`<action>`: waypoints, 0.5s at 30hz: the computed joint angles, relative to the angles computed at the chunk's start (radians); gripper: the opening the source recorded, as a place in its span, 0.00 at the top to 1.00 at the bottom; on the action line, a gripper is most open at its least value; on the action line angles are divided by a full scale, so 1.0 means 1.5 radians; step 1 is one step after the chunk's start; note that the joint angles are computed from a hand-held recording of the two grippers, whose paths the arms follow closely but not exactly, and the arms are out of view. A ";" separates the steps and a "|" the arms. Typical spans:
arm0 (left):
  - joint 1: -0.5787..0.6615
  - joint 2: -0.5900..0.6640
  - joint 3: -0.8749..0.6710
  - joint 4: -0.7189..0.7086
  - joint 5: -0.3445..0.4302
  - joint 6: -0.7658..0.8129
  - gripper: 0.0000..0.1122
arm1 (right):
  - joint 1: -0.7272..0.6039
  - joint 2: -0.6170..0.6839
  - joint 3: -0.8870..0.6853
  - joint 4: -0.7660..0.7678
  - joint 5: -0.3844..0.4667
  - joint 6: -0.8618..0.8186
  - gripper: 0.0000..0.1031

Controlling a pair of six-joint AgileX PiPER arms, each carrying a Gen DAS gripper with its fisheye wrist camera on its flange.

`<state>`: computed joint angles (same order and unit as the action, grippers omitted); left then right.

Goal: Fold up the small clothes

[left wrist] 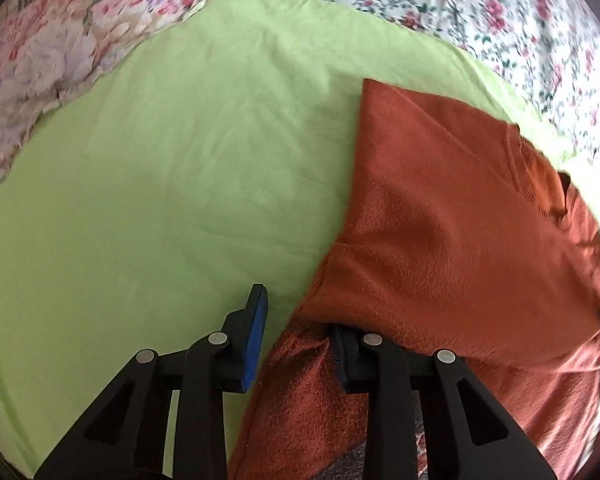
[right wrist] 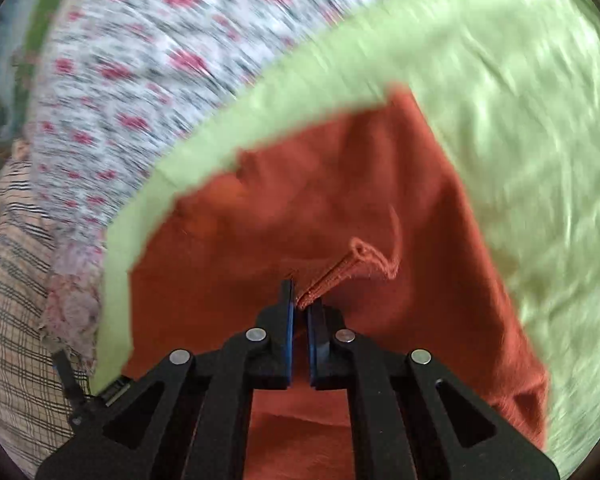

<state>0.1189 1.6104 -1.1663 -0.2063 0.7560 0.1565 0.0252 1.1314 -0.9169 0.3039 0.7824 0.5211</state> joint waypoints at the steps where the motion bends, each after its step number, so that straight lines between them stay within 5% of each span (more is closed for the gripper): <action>1: 0.012 0.004 -0.003 -0.022 0.006 0.014 0.74 | -0.008 -0.003 0.014 0.019 0.008 -0.005 0.91; 5: 0.052 0.014 -0.009 -0.090 0.026 0.054 0.74 | -0.044 -0.025 0.048 0.060 0.017 -0.005 0.85; 10: 0.058 0.021 -0.016 -0.102 0.036 0.044 0.74 | -0.006 -0.065 0.017 -0.059 0.027 0.070 0.89; 15: 0.055 0.026 -0.022 -0.098 0.042 0.037 0.73 | 0.005 -0.022 -0.018 -0.122 0.103 0.080 0.89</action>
<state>0.2010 1.6502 -1.1996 -0.3538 0.8183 0.2121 0.0324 1.0984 -0.9435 0.1211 0.9372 0.6414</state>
